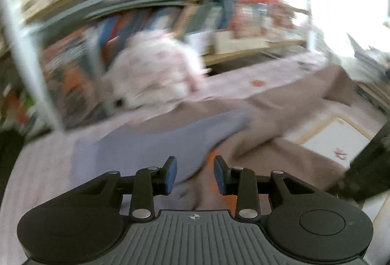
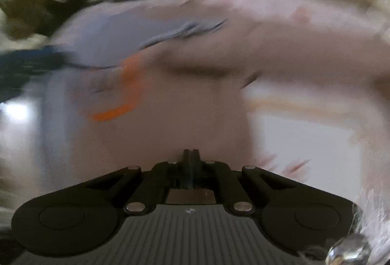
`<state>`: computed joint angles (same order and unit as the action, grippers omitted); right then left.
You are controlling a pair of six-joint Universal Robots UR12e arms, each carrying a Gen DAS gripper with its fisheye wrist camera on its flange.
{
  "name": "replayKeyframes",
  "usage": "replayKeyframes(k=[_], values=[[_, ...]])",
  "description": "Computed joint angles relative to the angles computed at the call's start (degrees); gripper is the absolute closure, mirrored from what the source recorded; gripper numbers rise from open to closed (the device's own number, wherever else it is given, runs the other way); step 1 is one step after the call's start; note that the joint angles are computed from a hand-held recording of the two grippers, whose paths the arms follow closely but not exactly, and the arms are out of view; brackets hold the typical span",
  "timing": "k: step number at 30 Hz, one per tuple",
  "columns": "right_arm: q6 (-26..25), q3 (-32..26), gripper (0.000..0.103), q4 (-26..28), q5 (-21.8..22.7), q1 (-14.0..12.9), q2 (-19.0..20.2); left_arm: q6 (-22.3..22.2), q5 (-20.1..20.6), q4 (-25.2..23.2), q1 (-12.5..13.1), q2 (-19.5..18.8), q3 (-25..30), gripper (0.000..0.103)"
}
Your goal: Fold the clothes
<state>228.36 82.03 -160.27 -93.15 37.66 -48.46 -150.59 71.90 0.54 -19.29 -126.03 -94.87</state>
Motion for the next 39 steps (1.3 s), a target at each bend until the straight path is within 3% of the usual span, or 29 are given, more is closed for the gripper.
replayKeyframes(k=[2,4,7,9,11,12,13,14,15,18,20,23,26,30,33,35,37,39], values=[[-1.9,1.6,0.102,-5.5,4.9,-0.2,-0.6,3.2,-0.1,0.1,-1.3,-1.0,1.1,0.057],[-6.4,1.3,0.102,-1.4,1.0,0.8,-1.2,5.7,0.2,0.0,-2.6,-2.2,2.5,0.057],[-6.9,1.6,0.101,3.1,-6.6,1.7,-1.7,8.6,3.5,-0.3,-4.6,-4.2,5.0,0.057],[-5.7,2.9,0.100,3.0,-9.0,1.7,-2.2,9.0,6.8,-0.7,-5.7,-5.5,6.7,0.057],[-4.9,4.2,0.092,1.9,-9.3,1.4,-2.7,8.5,10.4,-1.5,-6.7,-6.7,8.4,0.058],[-4.5,4.8,0.090,1.3,-9.4,1.3,-2.9,8.0,12.0,-1.8,-7.0,-7.3,9.2,0.061],[-4.3,5.1,0.084,0.9,-9.4,1.3,-3.0,7.0,12.3,-2.0,-7.0,-7.6,9.6,0.078],[-4.2,5.3,0.081,0.6,-9.5,1.3,-3.0,5.7,12.0,-2.1,-6.8,-7.7,9.8,0.101],[-4.1,5.2,0.081,0.8,-9.6,1.3,-2.9,3.8,11.5,-1.9,-6.4,-7.6,9.8,0.099],[-4.6,4.1,0.072,1.9,-10.4,1.5,-2.4,-6.6,9.0,0.5,-4.6,-7.0,9.8,0.100],[-4.9,3.4,0.060,2.6,-11.3,1.7,-2.0,-14.2,7.5,1.9,-2.6,-5.9,9.4,0.100],[-3.7,2.5,0.049,4.5,-13.5,1.9,-1.5,-20.9,6.9,4.4,0.9,-4.2,8.5,0.100],[-1.2,1.4,0.050,6.9,-14.2,2.0,-0.9,-24.7,9.6,5.7,4.6,-2.9,7.9,0.100],[2.0,-0.7,0.050,10.2,-16.6,2.7,0.1,-27.5,17.6,6.4,8.9,-2.0,6.8,0.100],[4.5,-2.5,0.062,13.5,-19.2,3.4,0.8,-30.2,23.0,6.3,11.8,-1.8,6.6,0.100],[6.0,-3.5,0.077,15.6,-20.2,3.7,1.1,-30.1,24.8,6.3,13.4,-2.2,7.0,0.100],[7.9,-4.3,0.089,16.7,-19.8,3.8,1.3,-29.7,25.1,4.9,14.5,-2.7,7.5,0.100],[10.1,-5.6,0.090,19.0,-19.9,4.0,1.7,-28.5,25.1,3.5,15.5,-3.2,7.8,0.100]])
